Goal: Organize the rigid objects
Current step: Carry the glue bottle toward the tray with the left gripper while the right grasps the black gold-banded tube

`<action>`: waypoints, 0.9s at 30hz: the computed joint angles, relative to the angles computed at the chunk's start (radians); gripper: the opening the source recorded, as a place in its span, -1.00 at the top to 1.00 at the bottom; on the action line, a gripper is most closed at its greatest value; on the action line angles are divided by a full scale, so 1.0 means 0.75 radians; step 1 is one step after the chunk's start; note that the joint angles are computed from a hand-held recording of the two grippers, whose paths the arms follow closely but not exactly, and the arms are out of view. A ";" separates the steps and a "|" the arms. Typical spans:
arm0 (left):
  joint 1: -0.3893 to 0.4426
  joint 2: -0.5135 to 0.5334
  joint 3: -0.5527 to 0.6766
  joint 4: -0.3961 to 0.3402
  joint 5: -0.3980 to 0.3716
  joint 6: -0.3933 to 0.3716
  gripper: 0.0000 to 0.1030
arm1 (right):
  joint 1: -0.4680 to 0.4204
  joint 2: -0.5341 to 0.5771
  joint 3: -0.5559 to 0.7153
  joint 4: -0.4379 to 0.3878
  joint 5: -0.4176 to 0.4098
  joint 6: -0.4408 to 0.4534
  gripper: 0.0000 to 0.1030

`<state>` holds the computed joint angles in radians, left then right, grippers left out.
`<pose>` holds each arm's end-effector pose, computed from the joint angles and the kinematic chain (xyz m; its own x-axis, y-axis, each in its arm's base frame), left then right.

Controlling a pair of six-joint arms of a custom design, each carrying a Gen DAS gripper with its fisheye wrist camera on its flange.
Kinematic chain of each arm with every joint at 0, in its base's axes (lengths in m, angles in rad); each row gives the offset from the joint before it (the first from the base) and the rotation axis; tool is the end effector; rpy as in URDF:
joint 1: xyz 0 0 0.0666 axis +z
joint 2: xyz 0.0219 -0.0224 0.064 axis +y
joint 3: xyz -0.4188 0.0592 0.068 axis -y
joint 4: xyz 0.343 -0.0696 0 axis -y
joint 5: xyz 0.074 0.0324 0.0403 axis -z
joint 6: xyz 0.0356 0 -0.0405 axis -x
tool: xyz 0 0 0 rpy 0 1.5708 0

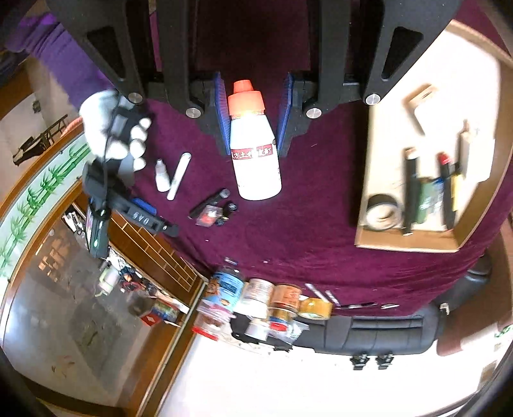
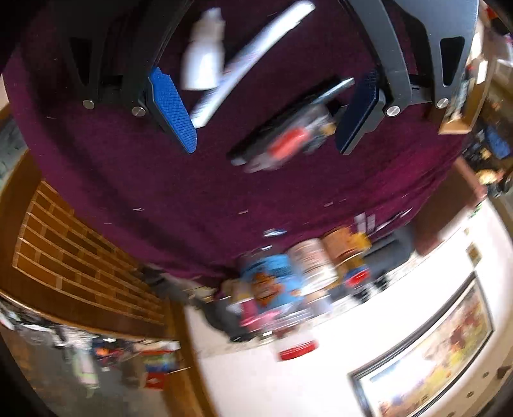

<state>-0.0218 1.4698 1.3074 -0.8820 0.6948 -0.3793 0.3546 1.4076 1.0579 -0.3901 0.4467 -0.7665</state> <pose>0.4360 -0.0327 0.4109 -0.6777 0.2993 -0.6717 0.6344 0.6999 -0.3282 0.4007 0.1315 0.3657 -0.4651 0.4949 -0.7340 0.4285 0.8514 0.3025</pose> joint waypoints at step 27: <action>0.386 0.196 0.072 -0.032 0.181 -0.019 0.55 | -0.091 0.586 0.833 -0.991 -0.247 -0.048 0.09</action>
<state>0.2674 1.6168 1.3615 -0.9062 0.8309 -0.3938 0.2867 1.8472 1.6829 -1.1333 0.2610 -0.8024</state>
